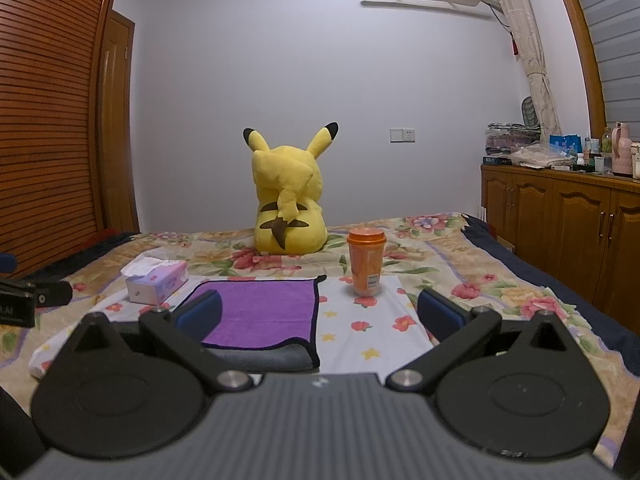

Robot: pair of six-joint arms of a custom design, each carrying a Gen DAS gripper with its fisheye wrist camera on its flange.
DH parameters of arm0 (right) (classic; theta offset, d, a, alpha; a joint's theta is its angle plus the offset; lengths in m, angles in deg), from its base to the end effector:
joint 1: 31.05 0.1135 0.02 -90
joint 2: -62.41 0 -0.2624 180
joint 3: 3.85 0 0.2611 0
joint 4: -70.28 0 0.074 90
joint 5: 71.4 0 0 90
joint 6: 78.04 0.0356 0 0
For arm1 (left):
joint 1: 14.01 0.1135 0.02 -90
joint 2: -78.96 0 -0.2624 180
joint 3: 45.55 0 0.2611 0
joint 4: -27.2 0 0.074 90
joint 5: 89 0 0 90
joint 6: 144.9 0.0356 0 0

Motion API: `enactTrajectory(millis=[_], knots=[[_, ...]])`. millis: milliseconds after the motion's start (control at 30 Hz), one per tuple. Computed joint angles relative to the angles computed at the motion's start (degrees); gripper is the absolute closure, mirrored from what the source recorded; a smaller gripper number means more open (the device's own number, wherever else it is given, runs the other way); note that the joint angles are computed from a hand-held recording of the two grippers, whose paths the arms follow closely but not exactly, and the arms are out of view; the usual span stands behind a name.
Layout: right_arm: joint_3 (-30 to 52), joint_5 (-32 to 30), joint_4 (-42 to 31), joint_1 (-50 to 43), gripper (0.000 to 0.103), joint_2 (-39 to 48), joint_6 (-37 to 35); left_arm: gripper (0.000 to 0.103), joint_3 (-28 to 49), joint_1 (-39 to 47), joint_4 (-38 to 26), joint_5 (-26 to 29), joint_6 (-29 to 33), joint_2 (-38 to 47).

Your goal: Fold towel

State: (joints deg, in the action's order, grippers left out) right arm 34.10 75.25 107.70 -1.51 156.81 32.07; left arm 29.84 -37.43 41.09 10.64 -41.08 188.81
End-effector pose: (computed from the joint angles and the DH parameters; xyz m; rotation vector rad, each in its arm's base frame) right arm 0.2521 0.1087 0.1270 0.4945 1.6905 -0.3122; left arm 0.3890 -0.1750 0.1742 0.7234 1.7938 -0.2742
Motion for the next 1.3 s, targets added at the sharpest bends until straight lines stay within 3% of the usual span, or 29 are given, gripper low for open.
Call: enactTrajectory(millis=[867,1067,1300], knots=[[-0.55,-0.80,-0.35,-0.72,0.000,-0.91,-0.25,0.000,-0.01,0.03,0.03,0.03,0.15,0.00],[-0.83,-1.78,-0.48,-0.28,0.000,0.85,1.03,0.000,3.47,2.11,-3.65,1.84,1.65,1.62],[2.65,-5.10,-6.19,-1.35,0.000,2.66,3.49,0.000,6.22,1.33,-6.45,0.66,2.56,4.47]])
